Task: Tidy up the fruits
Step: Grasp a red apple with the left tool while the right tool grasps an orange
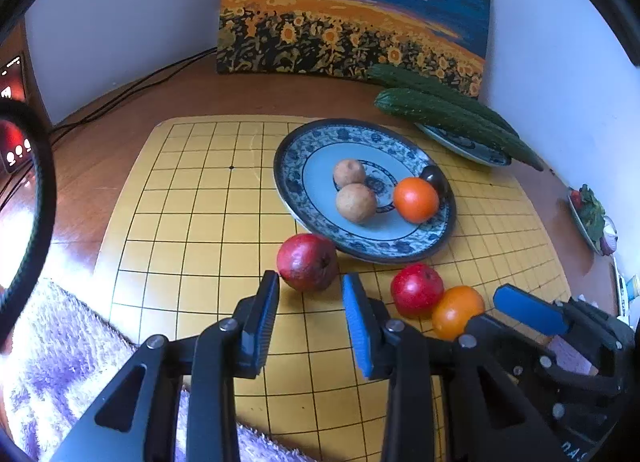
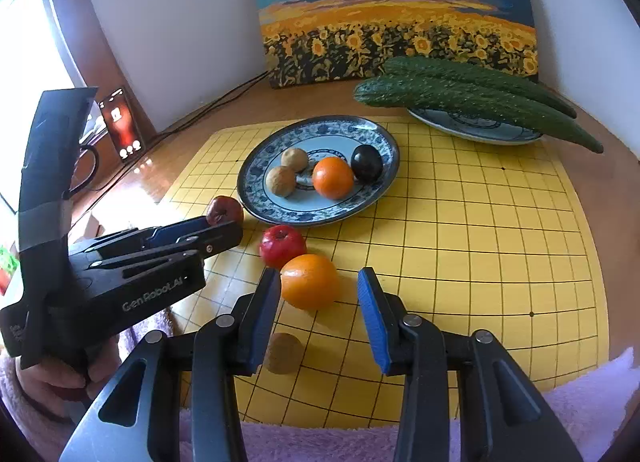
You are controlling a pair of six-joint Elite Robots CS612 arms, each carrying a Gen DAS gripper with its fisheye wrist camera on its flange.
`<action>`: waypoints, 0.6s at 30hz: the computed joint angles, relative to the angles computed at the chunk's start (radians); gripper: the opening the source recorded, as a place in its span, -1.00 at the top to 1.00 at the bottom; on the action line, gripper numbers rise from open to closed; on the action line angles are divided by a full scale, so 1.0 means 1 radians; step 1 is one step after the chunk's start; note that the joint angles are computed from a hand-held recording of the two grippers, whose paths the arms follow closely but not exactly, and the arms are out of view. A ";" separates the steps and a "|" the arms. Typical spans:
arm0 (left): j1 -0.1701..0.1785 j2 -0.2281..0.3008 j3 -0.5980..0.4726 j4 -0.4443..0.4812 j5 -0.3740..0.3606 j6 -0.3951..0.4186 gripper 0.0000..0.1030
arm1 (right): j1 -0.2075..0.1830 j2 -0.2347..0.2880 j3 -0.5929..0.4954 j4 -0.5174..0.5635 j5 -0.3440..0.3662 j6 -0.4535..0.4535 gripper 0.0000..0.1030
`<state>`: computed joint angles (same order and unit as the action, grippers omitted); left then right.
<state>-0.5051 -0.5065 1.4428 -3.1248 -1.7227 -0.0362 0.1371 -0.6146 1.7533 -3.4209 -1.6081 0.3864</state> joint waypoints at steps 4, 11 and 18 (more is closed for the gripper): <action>0.002 0.005 -0.007 0.006 -0.004 -0.003 0.35 | 0.000 0.001 -0.002 0.008 0.002 0.000 0.20; 0.001 0.011 -0.015 0.000 -0.003 -0.002 0.35 | -0.001 0.004 -0.010 0.028 0.010 0.001 0.20; 0.000 0.012 -0.014 -0.007 0.000 0.002 0.35 | 0.000 0.011 -0.022 0.038 0.013 -0.009 0.20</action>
